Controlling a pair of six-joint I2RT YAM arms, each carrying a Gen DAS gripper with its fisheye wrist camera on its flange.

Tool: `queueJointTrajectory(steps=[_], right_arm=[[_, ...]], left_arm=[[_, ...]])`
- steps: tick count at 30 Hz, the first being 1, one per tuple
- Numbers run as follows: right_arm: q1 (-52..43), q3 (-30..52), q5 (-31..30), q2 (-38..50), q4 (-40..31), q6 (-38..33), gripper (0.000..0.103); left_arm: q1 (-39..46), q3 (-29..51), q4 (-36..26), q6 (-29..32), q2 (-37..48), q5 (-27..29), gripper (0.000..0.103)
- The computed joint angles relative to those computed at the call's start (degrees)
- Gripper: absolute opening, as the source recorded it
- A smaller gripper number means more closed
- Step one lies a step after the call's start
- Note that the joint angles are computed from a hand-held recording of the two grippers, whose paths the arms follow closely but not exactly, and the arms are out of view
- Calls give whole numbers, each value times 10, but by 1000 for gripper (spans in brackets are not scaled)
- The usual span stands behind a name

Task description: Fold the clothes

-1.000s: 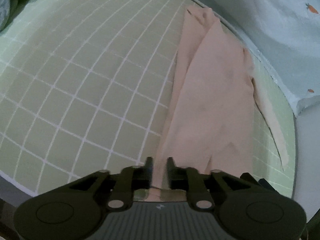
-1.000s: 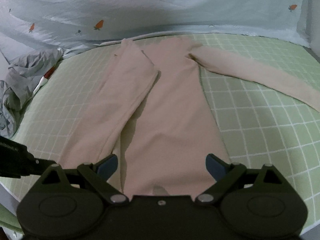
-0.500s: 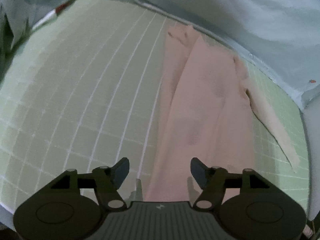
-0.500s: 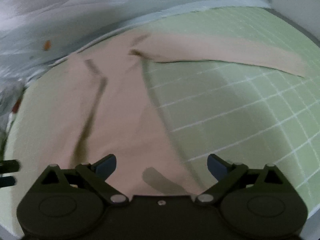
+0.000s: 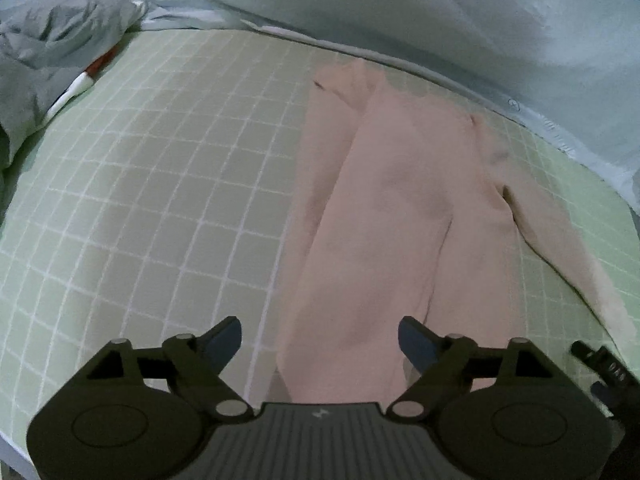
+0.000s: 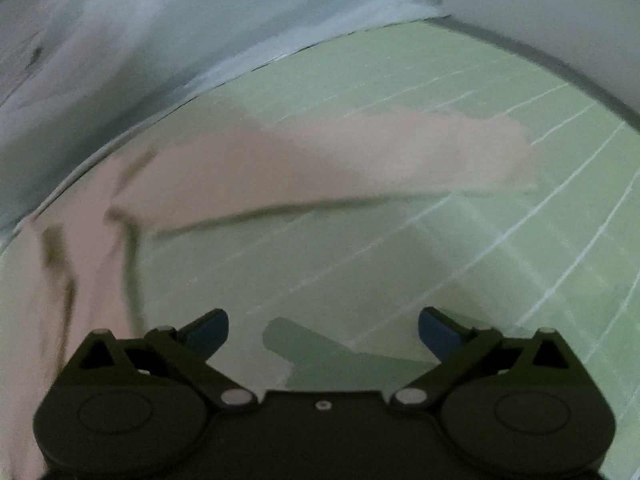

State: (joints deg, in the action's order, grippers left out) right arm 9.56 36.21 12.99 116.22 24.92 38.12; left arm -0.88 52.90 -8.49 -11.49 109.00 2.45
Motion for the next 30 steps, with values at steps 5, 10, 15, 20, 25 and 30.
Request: queueJointTrajectory(steps=[5, 10, 15, 20, 25, 30], right_arm=[[-42, 77, 68, 54, -39, -11, 103], [-85, 145, 107, 98, -65, 5, 103], [-103, 206, 130, 134, -88, 2, 103], [-104, 220, 109, 146, -52, -76, 75], [-89, 207, 30, 126, 11, -147, 18], [-16, 205, -52, 96, 47, -215, 17]], left_arm=[[-30, 93, -37, -6, 73, -30, 86], [-52, 178, -72, 15, 140, -46, 86], [-63, 218, -87, 39, 177, -51, 86], [-59, 233, -99, 41, 197, -45, 86], [-52, 211, -68, 46, 183, -36, 86], [-51, 177, -38, 46, 151, -31, 86]])
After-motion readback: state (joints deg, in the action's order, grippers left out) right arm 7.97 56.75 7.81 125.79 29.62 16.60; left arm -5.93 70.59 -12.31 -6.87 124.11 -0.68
